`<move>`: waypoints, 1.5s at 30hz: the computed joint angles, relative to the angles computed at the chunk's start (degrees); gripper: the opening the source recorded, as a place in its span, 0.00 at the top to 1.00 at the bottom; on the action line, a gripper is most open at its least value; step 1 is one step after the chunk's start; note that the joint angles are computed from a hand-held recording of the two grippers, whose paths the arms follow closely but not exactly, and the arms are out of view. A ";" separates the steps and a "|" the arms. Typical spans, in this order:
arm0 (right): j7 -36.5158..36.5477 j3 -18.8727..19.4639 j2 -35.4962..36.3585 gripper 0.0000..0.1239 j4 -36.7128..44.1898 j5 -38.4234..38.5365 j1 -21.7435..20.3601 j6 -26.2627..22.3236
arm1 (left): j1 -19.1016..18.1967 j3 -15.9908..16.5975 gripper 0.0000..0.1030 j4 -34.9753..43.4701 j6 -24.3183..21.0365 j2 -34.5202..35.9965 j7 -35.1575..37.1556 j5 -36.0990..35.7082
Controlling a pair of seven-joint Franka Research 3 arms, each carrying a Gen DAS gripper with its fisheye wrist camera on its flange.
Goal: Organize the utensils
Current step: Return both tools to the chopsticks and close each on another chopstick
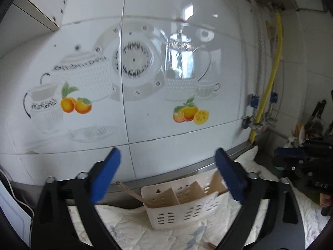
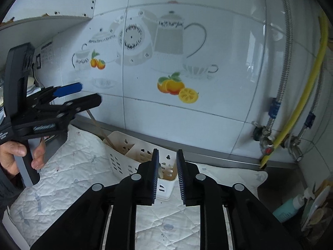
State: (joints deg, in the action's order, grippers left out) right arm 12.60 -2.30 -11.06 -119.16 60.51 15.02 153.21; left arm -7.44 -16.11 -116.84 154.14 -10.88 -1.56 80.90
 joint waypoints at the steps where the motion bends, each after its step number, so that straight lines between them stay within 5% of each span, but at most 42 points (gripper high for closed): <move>1: -0.38 -0.15 -0.72 0.86 -0.57 0.49 0.01 -0.15 | -0.11 -0.18 0.05 -0.85 0.03 -0.96 -0.70 0.58; 10: -6.38 -2.56 -10.40 0.81 -9.29 5.98 2.10 -0.31 | -1.29 -3.91 0.05 -8.42 -1.33 -8.49 -6.89 4.29; 18: -10.43 -4.62 -18.11 0.80 -16.97 9.55 3.99 0.37 | -4.07 -5.50 0.05 -13.57 -0.48 -11.19 1.26 -3.90; 22: -11.61 -5.16 -21.05 0.77 -20.84 10.41 4.30 1.60 | -3.45 -6.58 0.05 -17.84 2.27 -14.13 -5.71 -4.11; 24: -11.60 -5.55 -22.58 0.76 -23.26 10.39 4.21 1.91 | -3.11 -8.80 0.05 -20.12 -0.45 -16.25 -9.30 -4.12; 32: -9.45 -6.70 -26.75 0.76 -33.11 8.49 3.10 2.40 | -6.44 -9.99 0.05 -27.66 -0.86 -20.04 -10.13 -12.78; 45: -7.58 -8.32 -27.69 0.76 -42.47 5.77 3.18 4.60 | -8.78 -11.24 0.49 -35.33 4.07 -17.62 -7.08 -27.06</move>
